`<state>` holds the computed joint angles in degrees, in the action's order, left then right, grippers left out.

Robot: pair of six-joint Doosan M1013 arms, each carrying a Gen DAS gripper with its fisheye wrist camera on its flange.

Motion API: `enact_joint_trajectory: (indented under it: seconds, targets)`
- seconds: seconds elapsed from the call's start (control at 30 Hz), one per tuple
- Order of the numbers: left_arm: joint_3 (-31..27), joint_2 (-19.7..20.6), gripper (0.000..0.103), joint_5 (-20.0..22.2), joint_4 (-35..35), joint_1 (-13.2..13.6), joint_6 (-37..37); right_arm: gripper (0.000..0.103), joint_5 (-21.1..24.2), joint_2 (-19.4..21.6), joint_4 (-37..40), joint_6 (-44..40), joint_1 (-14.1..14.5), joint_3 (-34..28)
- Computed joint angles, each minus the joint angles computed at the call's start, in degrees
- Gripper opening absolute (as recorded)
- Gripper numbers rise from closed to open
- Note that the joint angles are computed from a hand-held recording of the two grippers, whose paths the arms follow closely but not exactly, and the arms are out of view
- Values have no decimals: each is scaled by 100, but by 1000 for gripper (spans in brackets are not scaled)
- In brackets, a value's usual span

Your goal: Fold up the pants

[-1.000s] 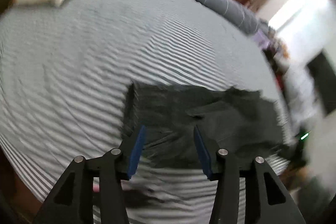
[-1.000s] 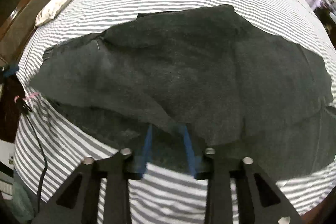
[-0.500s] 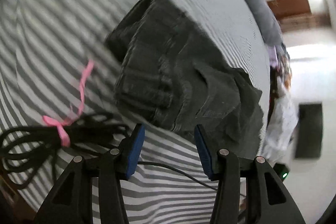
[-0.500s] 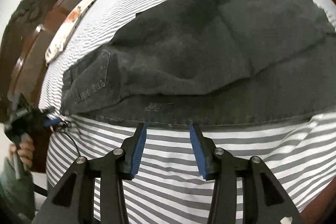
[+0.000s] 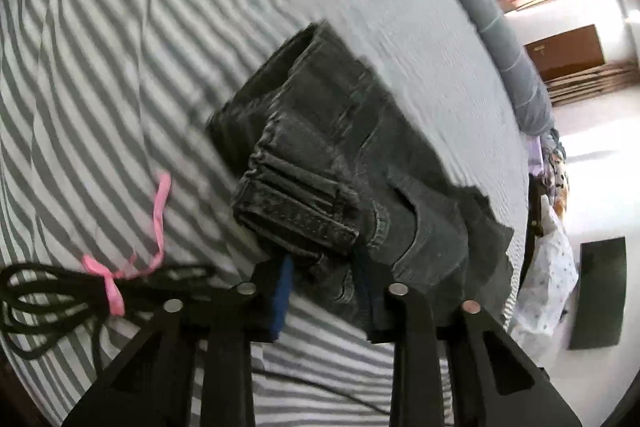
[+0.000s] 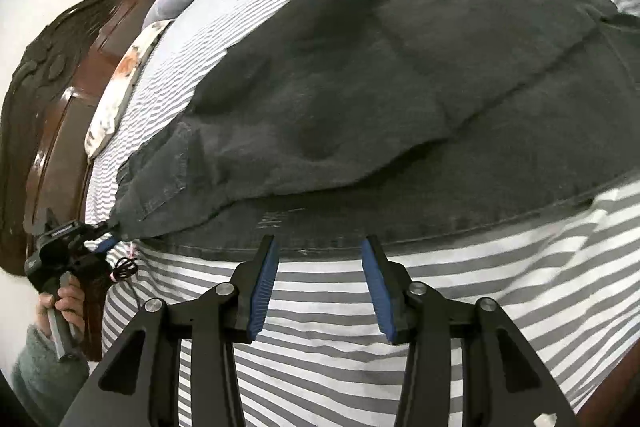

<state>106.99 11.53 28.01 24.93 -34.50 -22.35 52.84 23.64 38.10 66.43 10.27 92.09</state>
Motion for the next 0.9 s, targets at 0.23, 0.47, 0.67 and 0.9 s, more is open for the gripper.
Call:
enact_joint_trajectory:
  seconds: [0.23,0.47,0.67,0.9]
  targets:
    - [-200,-42,22,414,819,28,-483,42,-285,167,875,579,-277,39]
    - [-261,-42,22,365,809,138,-316,42,-519,468,1210,1343,-391,-144]
    - [-199,-74,22,385,579,187,-93,35,-1009,573,767,1697,-341,-397]
    - [-338,6,22,582,247,247,529,5,-1231,518,-220,1949,-213,-528]
